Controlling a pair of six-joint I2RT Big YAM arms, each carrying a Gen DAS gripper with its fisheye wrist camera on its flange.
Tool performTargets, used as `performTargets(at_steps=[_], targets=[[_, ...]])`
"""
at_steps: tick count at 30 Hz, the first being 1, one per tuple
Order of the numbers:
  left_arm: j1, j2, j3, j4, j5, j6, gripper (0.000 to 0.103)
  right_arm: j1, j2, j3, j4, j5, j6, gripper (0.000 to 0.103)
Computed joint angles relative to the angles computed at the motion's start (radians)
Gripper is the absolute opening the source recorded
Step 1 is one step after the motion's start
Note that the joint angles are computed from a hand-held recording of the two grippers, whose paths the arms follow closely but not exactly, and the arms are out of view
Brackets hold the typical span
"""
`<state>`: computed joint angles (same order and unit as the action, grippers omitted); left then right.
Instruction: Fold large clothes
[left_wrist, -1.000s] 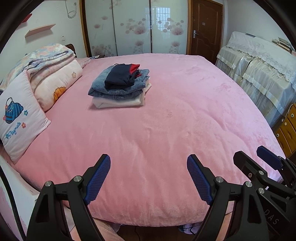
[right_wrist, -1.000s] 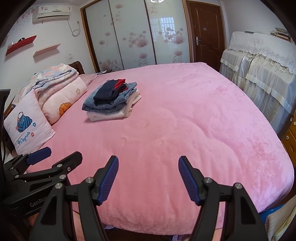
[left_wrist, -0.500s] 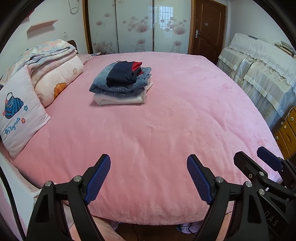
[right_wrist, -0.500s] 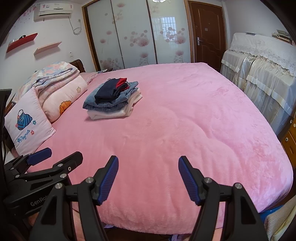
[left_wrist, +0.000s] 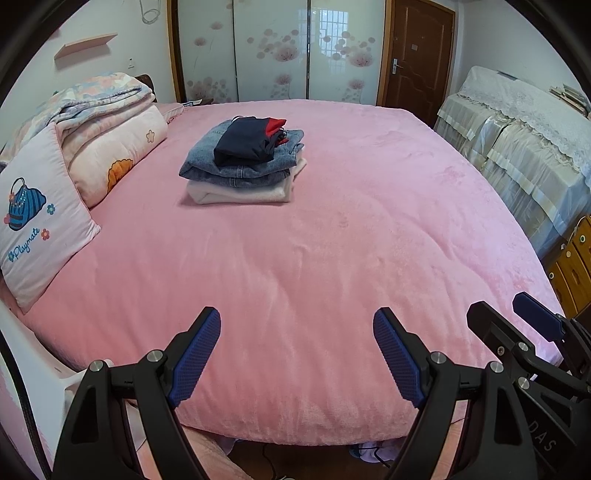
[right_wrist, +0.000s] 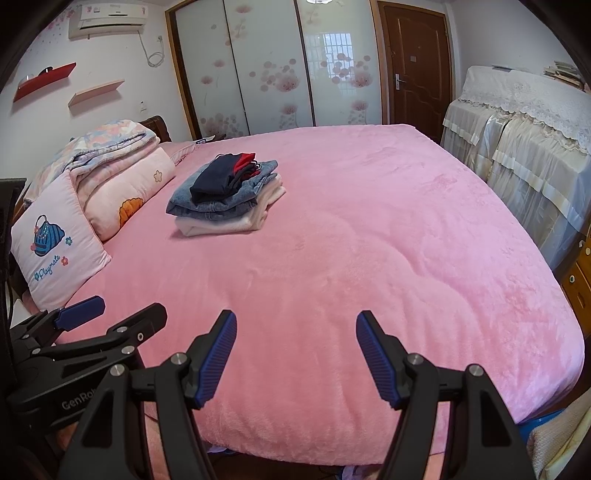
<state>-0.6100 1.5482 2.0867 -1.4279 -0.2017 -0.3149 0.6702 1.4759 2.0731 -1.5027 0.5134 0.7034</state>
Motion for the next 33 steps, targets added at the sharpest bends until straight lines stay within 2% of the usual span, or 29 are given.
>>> performTargets(at_steps=[33], targets=[[-0.007,-0.015,-0.024,-0.011,0.002,-0.001,0.083,0.002,-0.002,0.002,-0.008,-0.003,0.005,0.068]])
